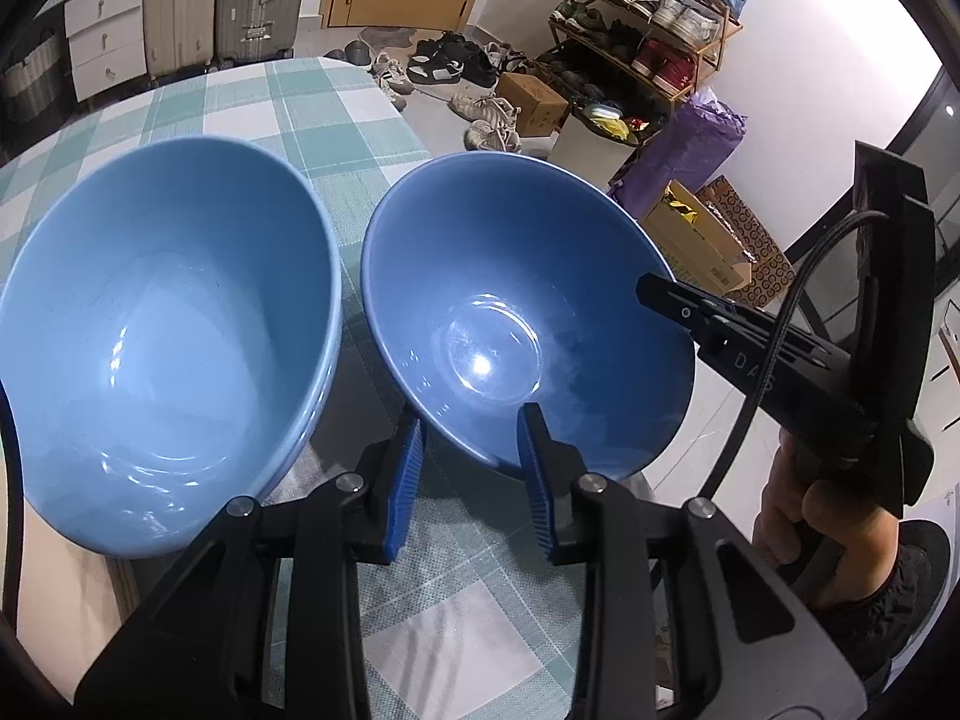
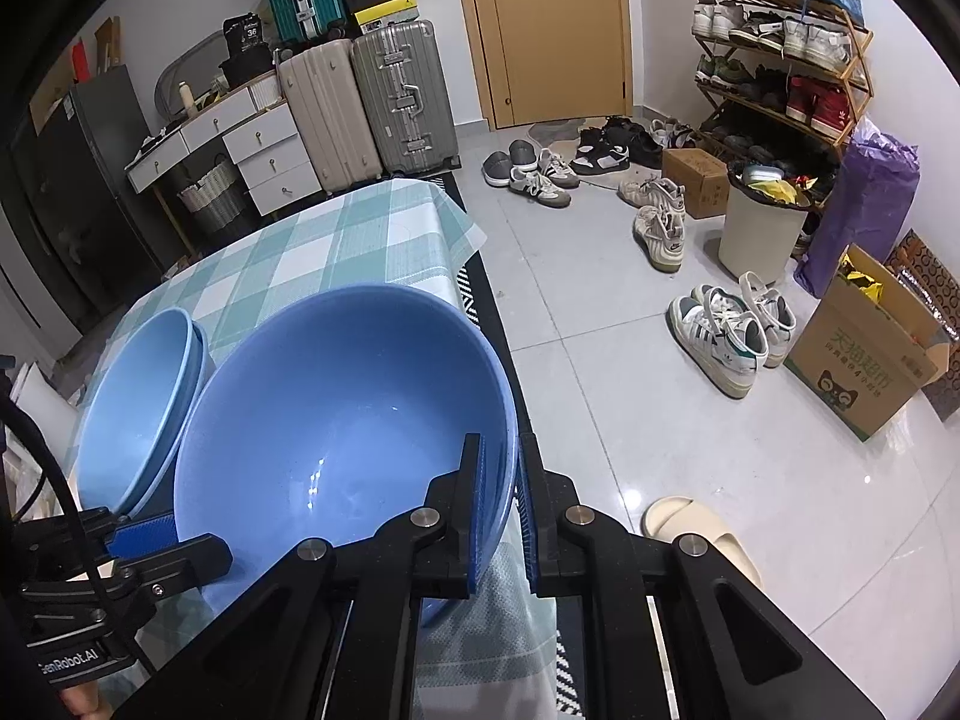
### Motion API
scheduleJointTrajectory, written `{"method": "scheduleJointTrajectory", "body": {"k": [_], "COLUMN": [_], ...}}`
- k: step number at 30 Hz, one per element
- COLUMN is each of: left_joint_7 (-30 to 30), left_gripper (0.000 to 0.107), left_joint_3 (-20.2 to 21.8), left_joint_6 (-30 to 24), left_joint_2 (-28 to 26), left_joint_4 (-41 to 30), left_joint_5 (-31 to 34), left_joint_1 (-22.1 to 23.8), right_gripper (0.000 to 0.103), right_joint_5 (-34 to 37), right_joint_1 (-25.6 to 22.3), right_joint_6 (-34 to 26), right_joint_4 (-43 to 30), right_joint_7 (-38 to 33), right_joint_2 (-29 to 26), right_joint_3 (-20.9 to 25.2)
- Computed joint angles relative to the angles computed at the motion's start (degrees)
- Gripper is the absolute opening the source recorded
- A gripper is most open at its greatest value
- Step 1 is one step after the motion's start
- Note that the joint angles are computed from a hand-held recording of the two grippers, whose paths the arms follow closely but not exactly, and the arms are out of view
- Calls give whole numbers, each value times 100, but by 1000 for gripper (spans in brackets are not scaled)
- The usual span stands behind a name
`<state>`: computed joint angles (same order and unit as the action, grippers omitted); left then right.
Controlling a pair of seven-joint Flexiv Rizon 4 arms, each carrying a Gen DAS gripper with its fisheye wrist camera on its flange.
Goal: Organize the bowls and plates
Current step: 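Lift the bowl with both grippers and carry it over the stacked bowls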
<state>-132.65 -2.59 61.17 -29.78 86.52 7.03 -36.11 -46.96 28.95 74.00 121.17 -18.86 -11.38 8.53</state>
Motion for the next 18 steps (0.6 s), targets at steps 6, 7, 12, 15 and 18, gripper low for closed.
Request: {"method": "scheduleJointTrajectory", "body": {"k": [6, 7, 12, 15, 18], "left_joint_7": [36, 39, -45, -123, -196], "left_gripper": [28, 28, 28, 28, 28], "left_joint_3": [13, 15, 84, 78, 68], "left_joint_6": [45, 39, 31, 48, 67], "left_joint_2": [116, 143, 324, 445, 583], "left_joint_4": [41, 50, 90, 151, 231], "left_joint_5": [90, 109, 326, 415, 496], "left_joint_1": [-26, -33, -105, -114, -106], "right_gripper": [11, 11, 11, 11, 11], "right_joint_5": [-47, -79, -115, -231, -247], "right_joint_1": [-5, -8, -46, -58, -74], "right_joint_6": [-160, -198, -356, -458, -558], "right_joint_4": [71, 82, 83, 89, 72], "right_joint_7": [41, 68, 91, 161, 150], "right_joint_2": [224, 275, 468, 590, 710], "right_joint_3": [83, 102, 230, 301, 393]}}
